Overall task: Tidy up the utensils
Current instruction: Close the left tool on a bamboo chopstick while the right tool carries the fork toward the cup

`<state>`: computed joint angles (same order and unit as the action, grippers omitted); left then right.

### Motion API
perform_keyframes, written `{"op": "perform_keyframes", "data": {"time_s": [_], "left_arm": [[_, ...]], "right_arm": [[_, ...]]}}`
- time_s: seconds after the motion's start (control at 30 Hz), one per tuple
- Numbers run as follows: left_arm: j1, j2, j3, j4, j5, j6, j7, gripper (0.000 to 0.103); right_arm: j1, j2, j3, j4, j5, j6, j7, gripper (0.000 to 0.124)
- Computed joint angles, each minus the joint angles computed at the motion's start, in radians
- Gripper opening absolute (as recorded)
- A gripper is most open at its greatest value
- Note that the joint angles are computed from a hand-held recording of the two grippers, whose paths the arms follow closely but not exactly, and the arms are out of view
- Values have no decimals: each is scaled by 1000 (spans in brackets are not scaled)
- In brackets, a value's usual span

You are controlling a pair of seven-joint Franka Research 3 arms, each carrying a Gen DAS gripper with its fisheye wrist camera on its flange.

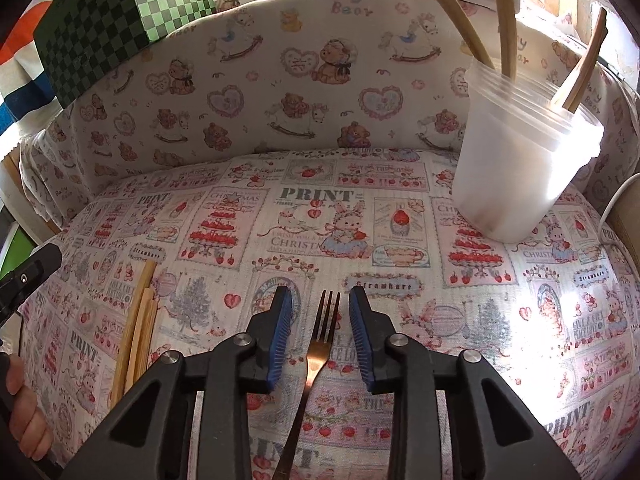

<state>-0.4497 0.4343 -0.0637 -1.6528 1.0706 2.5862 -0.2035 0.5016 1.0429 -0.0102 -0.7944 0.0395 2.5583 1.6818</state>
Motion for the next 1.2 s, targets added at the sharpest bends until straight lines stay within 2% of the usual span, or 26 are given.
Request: {"op": "perform_keyframes", "data": {"time_s": [0.03,0.1,0.13,0.17,0.2,0.23,0.27,0.33,0.4,0.5,0.6,0.67,0.7,0.73,0.8,0.87,0.97,1.03,1.1,1.13,1.17,1.2], "left_arm": [[-2,2,-1,3,0,-5,5,83],[-12,6,-1,14,3,-33,18,83],[-31,12,0,33,10,-93,30,83],[-59,23,3,62,19,-188,44,83],[-94,47,4,111,24,-320,73,83],[-127,74,15,159,24,-417,115,83],[-125,89,1,183,30,-458,135,83],[-115,105,-14,209,-8,-485,191,83],[-89,91,-28,189,-43,-424,223,82],[-57,79,-47,183,-101,-337,277,71],[-20,110,-76,238,-223,-267,409,57],[-11,153,-89,305,-312,-272,500,49],[-14,193,-95,369,-354,-306,560,44],[-24,225,-92,420,-379,-337,602,39],[-41,289,-84,517,-427,-382,664,32],[-41,320,-81,550,-479,-368,693,24],[-50,321,-57,520,-509,-292,700,21],[-68,325,-36,516,-504,-282,703,21],[-97,348,-8,557,-490,-334,688,20],[-121,364,17,586,-474,-380,652,16],[-132,364,29,588,-458,-393,627,14],[-130,357,26,574,-446,-373,631,13]], "right_arm": [[13,-6,-22,-16,-19,19,11,13],[25,-12,-40,-25,-45,18,11,10],[25,-16,-42,-26,-48,7,20,10],[19,-21,-39,-27,-42,-1,37,10],[8,-41,-27,-58,-28,24,44,10],[-10,-74,-8,-114,-9,72,40,10],[-26,-111,11,-177,11,126,27,10],[-73,-176,76,-285,69,225,-38,10],[-125,-229,152,-371,144,309,-119,10],[-188,-293,245,-474,239,417,-236,9],[-175,-339,231,-544,275,516,-280,6],[-176,-361,236,-586,292,578,-309,3],[-166,-369,224,-597,295,602,-310,3],[-150,-371,205,-596,294,610,-307,3],[-165,-381,222,-611,297,614,-323,3],[-202,-383,267,-611,311,597,-345,3],[-226,-380,300,-609,343,596,-362,3],[-227,-381,304,-613,355,616,-369,3],[-244,-384,330,-628,363,657,-384,3],[-254,-387,345,-638,363,677,-391,3],[-258,-390,351,-644,359,691,-394,3],[-250,-393,342,-650,355,704,-391,3]]}}
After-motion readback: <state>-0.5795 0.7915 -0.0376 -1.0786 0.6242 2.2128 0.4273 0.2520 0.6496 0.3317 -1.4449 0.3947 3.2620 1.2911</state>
